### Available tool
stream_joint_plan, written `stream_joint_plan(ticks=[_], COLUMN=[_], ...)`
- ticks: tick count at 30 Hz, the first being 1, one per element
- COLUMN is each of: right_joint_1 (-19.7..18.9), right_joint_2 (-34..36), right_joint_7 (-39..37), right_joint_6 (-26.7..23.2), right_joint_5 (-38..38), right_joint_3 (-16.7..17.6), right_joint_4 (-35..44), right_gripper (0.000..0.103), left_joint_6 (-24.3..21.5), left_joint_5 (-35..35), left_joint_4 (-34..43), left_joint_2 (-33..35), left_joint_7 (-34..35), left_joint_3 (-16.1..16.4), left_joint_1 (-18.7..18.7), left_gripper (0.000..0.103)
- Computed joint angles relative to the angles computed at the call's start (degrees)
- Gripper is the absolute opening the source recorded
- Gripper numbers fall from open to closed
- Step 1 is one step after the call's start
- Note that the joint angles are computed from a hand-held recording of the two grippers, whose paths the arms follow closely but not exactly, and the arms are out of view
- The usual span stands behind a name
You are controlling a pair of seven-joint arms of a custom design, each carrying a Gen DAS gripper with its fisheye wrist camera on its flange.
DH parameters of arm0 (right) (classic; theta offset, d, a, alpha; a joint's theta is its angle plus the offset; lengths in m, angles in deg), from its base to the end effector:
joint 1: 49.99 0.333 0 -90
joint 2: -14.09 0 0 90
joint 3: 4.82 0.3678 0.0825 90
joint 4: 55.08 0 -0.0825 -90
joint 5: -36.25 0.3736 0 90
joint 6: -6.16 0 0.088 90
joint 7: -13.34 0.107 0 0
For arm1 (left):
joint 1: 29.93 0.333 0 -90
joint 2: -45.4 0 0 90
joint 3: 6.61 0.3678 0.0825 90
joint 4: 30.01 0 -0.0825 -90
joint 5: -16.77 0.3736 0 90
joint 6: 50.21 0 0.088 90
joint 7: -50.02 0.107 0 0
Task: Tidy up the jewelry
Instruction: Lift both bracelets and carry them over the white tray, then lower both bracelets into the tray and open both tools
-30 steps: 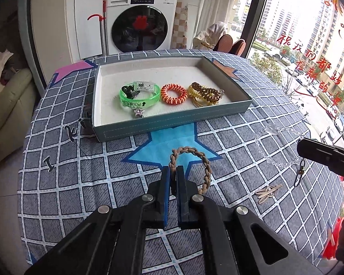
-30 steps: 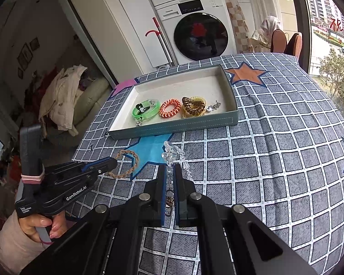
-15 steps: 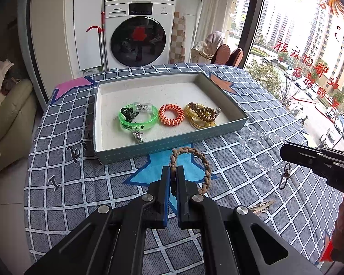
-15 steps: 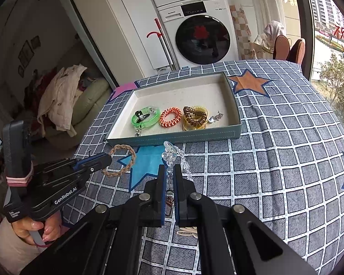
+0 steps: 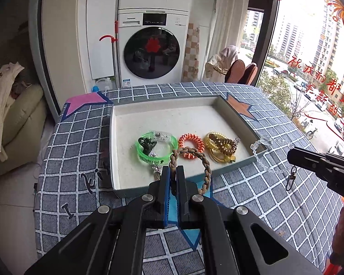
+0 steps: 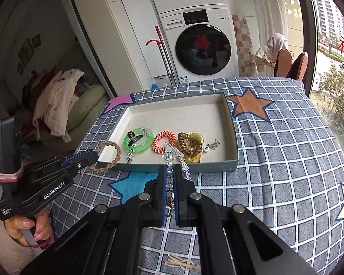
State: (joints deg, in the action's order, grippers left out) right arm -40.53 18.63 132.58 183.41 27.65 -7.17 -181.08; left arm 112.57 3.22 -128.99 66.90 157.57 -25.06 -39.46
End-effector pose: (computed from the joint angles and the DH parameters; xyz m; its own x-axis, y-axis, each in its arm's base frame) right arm 0.5804 0.0855 0.5030 -0.1286 -0.9599 -0.2492 -0.6779 0.2685 -0.6844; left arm 0.6478 -0.2892 0.5153 -0.5395 -0.8348 0.1100 -0.6398 0.3215 -0.6980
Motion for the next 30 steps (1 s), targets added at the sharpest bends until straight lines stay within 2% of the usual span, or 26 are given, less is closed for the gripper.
stream_joint_plan(ticks=[5,9,14,19,23,26,30], right_joint_1=[-0.60,0.54,1.13,0.51,-1.55,-4.48,-5.87], right_joint_2=[3.49,6.56,10.47,13.99,15.80,16.84,17.56], right_joint_7=[-1.00,-0.16,0.55,-0.36,-3.17,-6.98,-9.42], right_joint_6=[-1.23,-2.30,-3.19,-4.61,-5.59,-6.88,-7.43], right_joint_5=[0.37,-1.28,-1.99,-0.69,2.48,6.71,11.18], right_joint_3=[-0.62,-2.94,-4.86,-4.82,-2.47,1.12,2.93], right_joint_4=[4.50,8.21,12.27,15.48,16.64,17.43,17.78], right_gripper=[0.006,0.006,0.006,0.006,0.006,0.006,0.007], left_joint_6=[-1.41,-2.69,-5.39,-8.10,-9.11,-9.67,-11.03], left_joint_5=[5.03,10.86,16.41,21.35,24.32,26.13,27.43], left_joint_4=[6.12,11.38,18.88,24.88,26.03,26.50,27.17], left_joint_2=[4.03,7.59,12.55,16.68,18.12,18.87,19.48], left_joint_7=[-6.18,-11.75,-16.77,-20.77,-21.98,-22.49,-22.83], left_joint_3=[3.84,7.26,9.51,11.82,12.30,12.62,12.82], left_joint_1=[-3.50,-6.66,-9.00,-11.32,-12.05,-12.51,-12.85], left_gripper=[0.024,0.024,0.024,0.024,0.024,0.024,0.024])
